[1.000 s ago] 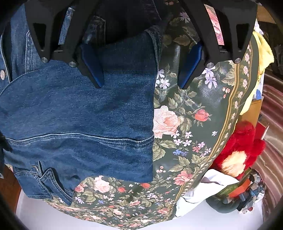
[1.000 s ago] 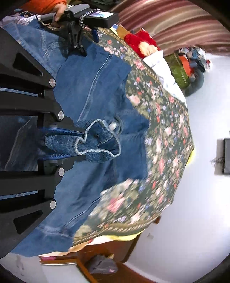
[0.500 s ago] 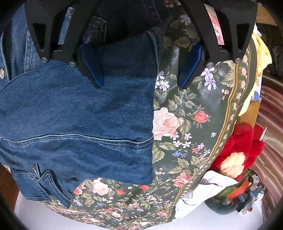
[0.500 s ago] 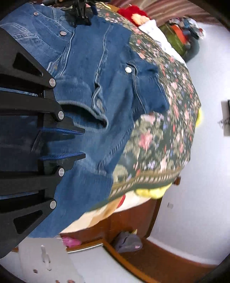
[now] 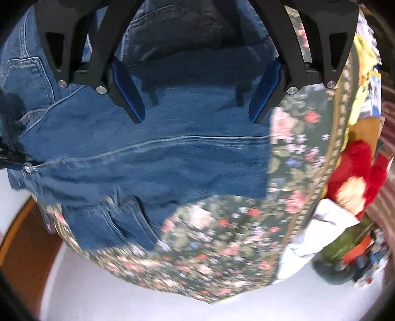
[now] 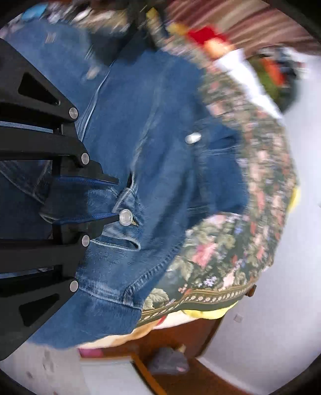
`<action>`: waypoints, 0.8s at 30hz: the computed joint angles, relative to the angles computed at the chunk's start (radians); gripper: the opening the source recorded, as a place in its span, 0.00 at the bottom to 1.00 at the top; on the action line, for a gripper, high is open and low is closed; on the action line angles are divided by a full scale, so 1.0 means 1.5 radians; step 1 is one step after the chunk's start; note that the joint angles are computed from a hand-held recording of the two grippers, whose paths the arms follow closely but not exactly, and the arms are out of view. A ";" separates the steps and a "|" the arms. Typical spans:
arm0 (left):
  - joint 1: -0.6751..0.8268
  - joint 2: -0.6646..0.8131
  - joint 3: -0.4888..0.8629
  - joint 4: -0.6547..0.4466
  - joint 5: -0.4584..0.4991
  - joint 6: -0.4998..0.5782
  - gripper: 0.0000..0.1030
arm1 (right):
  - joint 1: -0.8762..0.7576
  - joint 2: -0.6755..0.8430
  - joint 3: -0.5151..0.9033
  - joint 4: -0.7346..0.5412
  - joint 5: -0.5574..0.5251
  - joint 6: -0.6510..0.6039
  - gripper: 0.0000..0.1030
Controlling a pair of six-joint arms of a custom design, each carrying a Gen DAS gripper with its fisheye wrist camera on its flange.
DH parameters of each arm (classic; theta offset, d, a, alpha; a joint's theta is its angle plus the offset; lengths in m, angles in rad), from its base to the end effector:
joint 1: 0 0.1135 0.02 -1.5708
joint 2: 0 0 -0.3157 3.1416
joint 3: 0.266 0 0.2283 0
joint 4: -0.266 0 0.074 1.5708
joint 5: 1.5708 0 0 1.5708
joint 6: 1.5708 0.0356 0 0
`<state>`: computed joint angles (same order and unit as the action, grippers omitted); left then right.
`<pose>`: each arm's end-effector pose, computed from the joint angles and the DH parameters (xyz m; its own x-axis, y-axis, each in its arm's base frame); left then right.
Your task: Fold large clothes
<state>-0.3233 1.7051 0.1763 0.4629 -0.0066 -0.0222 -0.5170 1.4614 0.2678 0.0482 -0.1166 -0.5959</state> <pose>0.1750 -0.0584 0.1129 -0.8367 0.2569 -0.4837 0.2962 0.9551 -0.0050 0.1477 -0.0792 0.1450 -0.9075 -0.1253 -0.4010 -0.0726 0.9869 -0.1439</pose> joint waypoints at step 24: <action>-0.048 -0.100 -0.014 -0.108 -0.069 -0.058 0.85 | -0.580 -0.035 0.209 -0.388 -0.308 -0.376 0.81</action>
<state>-0.3954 1.5548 0.1557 0.3008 -0.1106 -0.1099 -1.3870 1.4081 0.5814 -0.5344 -0.5786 -1.1602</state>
